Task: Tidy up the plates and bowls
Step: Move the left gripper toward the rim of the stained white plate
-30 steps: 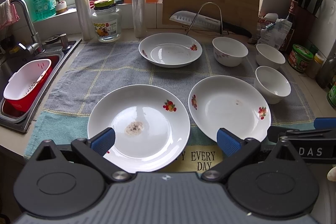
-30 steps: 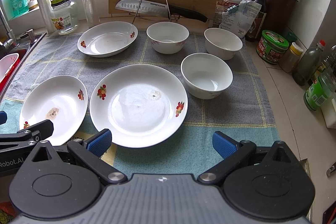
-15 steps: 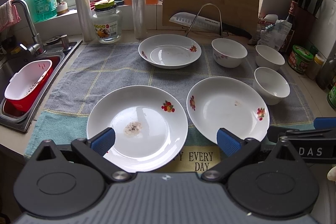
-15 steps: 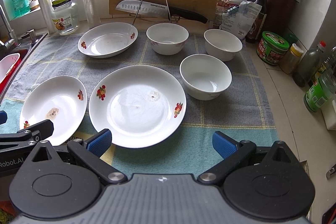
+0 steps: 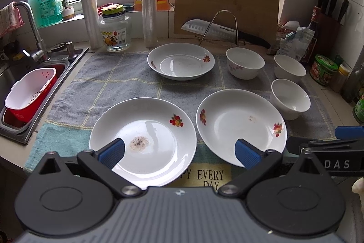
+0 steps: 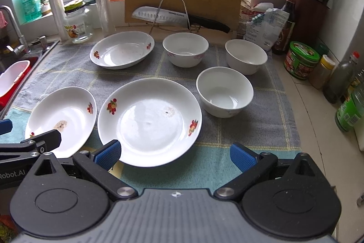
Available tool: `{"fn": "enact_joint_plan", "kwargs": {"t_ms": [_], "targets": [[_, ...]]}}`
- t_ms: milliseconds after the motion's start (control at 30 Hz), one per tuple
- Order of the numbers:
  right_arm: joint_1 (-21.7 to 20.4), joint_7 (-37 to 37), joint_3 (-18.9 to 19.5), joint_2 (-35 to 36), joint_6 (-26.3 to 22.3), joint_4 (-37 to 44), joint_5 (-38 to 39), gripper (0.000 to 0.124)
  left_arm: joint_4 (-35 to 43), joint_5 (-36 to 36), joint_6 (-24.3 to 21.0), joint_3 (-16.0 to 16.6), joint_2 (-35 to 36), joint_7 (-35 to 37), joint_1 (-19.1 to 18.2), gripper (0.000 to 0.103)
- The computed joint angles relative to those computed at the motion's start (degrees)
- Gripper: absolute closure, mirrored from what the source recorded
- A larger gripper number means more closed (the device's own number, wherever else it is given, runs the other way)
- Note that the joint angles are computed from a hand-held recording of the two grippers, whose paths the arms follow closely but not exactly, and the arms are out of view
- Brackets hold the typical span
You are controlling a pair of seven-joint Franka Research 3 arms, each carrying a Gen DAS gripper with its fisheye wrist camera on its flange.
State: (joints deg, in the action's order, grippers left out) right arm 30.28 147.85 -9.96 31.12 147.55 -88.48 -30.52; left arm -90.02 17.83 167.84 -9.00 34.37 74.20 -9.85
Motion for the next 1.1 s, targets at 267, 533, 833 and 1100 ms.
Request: {"fn": "enact_joint_plan", "kwargs": {"t_ms": [267,533,833,1100], "targets": [[-1.21,-3.59,-0.49,-0.67,9.19,-3.10,0.02,0.021,-2.35,3.18,4.18,5.14,-1.40,-6.41,-3.58,0.001],[-2.21,-12.27,-0.31,-0.24,19.43,-5.89,5.07,0.021,-5.33,9.61,7.74,12.21,-2.99,-17.37,-7.58,0.001],[-3.84,-24.22,3.11,1.99,24.39,-5.73,13.28,0.021,-7.44,13.68,14.14,15.98,-2.35,-21.70,-8.07,0.001],[-1.95,-30.40,3.46,6.65,22.02,-0.23,19.77,0.021,-4.53,9.50,12.26,3.56,1.08,-10.29,4.15,0.001]]}}
